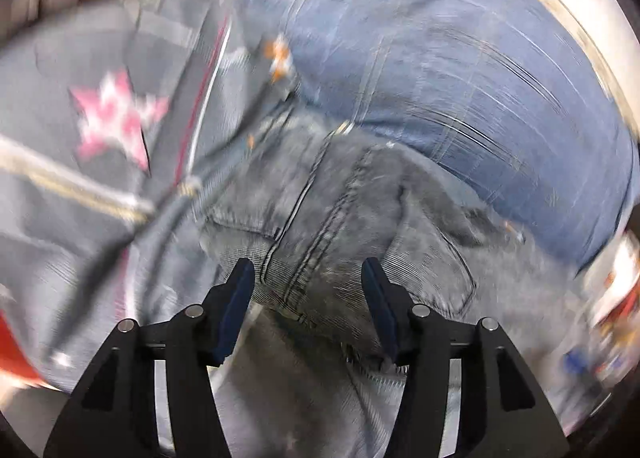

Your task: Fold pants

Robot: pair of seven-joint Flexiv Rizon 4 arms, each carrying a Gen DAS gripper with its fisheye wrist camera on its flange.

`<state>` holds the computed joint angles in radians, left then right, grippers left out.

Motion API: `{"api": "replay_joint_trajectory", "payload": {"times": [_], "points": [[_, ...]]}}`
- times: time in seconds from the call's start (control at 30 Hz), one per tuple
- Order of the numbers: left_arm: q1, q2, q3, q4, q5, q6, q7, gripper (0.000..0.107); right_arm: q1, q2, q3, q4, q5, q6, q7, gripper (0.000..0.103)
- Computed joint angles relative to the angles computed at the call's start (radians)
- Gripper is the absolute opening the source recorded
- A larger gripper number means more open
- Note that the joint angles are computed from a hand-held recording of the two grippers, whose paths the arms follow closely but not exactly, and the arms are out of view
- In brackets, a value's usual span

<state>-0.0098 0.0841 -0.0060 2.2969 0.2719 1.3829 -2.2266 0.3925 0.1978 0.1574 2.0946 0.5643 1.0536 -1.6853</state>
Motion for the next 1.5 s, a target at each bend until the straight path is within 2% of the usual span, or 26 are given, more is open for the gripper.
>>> {"api": "replay_joint_trajectory", "payload": {"times": [0.03, 0.1, 0.17, 0.2, 0.27, 0.33, 0.43, 0.47, 0.6, 0.67, 0.77, 0.87, 0.93, 1.0, 1.03, 1.07, 1.1, 1.23, 1.3, 1.33, 1.37, 1.47, 1.5], "points": [[0.008, 0.036, -0.021, -0.011, 0.092, -0.015, -0.04, 0.056, -0.019, 0.036, -0.033, 0.002, 0.032, -0.028, -0.01, 0.069], [0.02, 0.087, -0.069, -0.014, 0.196, -0.012, -0.103, 0.067, -0.066, 0.069, -0.074, 0.008, 0.032, -0.037, 0.017, 0.069], [-0.008, 0.095, -0.114, -0.031, 0.218, 0.01, -0.081, 0.079, -0.116, 0.089, -0.099, 0.034, 0.021, 0.022, 0.039, 0.069], [-0.024, 0.09, -0.13, -0.043, 0.213, 0.006, -0.061, 0.079, -0.148, 0.099, -0.113, 0.055, 0.018, 0.063, 0.066, 0.069], [-0.079, 0.056, -0.156, -0.078, 0.181, -0.006, 0.013, 0.079, -0.175, 0.108, -0.155, 0.075, 0.044, 0.099, 0.093, 0.069], [-0.146, -0.018, -0.185, -0.136, 0.153, -0.01, 0.105, 0.081, -0.19, 0.106, -0.211, 0.074, 0.077, 0.1, 0.088, 0.069], [-0.207, -0.105, -0.243, -0.296, 0.328, -0.142, 0.015, 0.081, -0.233, 0.094, -0.261, 0.071, 0.114, 0.082, 0.119, 0.069], [-0.231, -0.134, -0.251, -0.338, 0.354, -0.165, 0.007, 0.081, -0.242, 0.091, -0.281, 0.068, 0.137, 0.071, 0.112, 0.069], [-0.316, -0.254, -0.257, -0.465, 0.417, -0.174, 0.033, 0.081, -0.3, 0.064, -0.307, 0.054, 0.178, 0.036, 0.126, 0.068], [-0.34, -0.315, -0.279, -0.511, 0.376, -0.187, 0.147, 0.081, -0.333, 0.049, -0.325, 0.05, 0.208, 0.009, 0.136, 0.068], [-0.336, -0.409, -0.347, -0.559, 0.227, -0.212, 0.387, 0.081, -0.378, 0.033, -0.339, 0.05, 0.257, -0.006, 0.11, 0.066], [-0.371, -0.482, -0.358, -0.622, 0.184, -0.238, 0.495, 0.081, -0.421, 0.014, -0.343, 0.042, 0.305, -0.019, 0.107, 0.064], [-0.405, -0.534, -0.355, -0.683, 0.163, -0.304, 0.567, 0.081, -0.444, 0.001, -0.335, 0.041, 0.318, -0.024, 0.117, 0.063], [-0.435, -0.568, -0.34, -0.72, 0.148, -0.331, 0.609, 0.08, -0.458, -0.011, -0.341, 0.029, 0.357, -0.052, 0.098, 0.063], [-0.459, -0.588, -0.321, -0.747, 0.151, -0.348, 0.612, 0.075, -0.466, -0.018, -0.343, 0.022, 0.371, -0.07, 0.082, 0.062], [-0.475, -0.603, -0.311, -0.765, 0.138, -0.362, 0.618, 0.063, -0.474, -0.027, -0.344, 0.014, 0.388, -0.087, 0.068, 0.06], [-0.49, -0.621, -0.303, -0.786, 0.117, -0.385, 0.622, 0.057, -0.483, -0.031, -0.341, 0.007, 0.403, -0.101, 0.059, 0.056], [-0.533, -0.643, -0.253, -0.802, 0.073, -0.351, 0.617, 0.055, -0.517, -0.049, -0.332, -0.018, 0.463, -0.157, 0.014, 0.056], [-0.546, -0.637, -0.226, -0.791, 0.047, -0.321, 0.611, 0.035, -0.53, -0.054, -0.326, -0.026, 0.481, -0.175, -0.001, 0.056], [-0.551, -0.631, -0.212, -0.784, 0.029, -0.314, 0.603, 0.017, -0.537, -0.054, -0.324, -0.028, 0.494, -0.184, -0.007, 0.056], [-0.543, -0.627, -0.216, -0.773, -0.012, -0.308, 0.61, 0.014, -0.544, -0.055, -0.322, -0.03, 0.504, -0.19, -0.01, 0.058], [-0.488, -0.605, -0.259, -0.71, -0.18, -0.258, 0.643, 0.013, -0.557, -0.056, -0.321, -0.037, 0.531, -0.219, -0.025, 0.061], [-0.482, -0.598, -0.266, -0.694, -0.217, -0.241, 0.657, 0.013, -0.559, -0.061, -0.328, -0.047, 0.553, -0.252, -0.043, 0.067]]}}
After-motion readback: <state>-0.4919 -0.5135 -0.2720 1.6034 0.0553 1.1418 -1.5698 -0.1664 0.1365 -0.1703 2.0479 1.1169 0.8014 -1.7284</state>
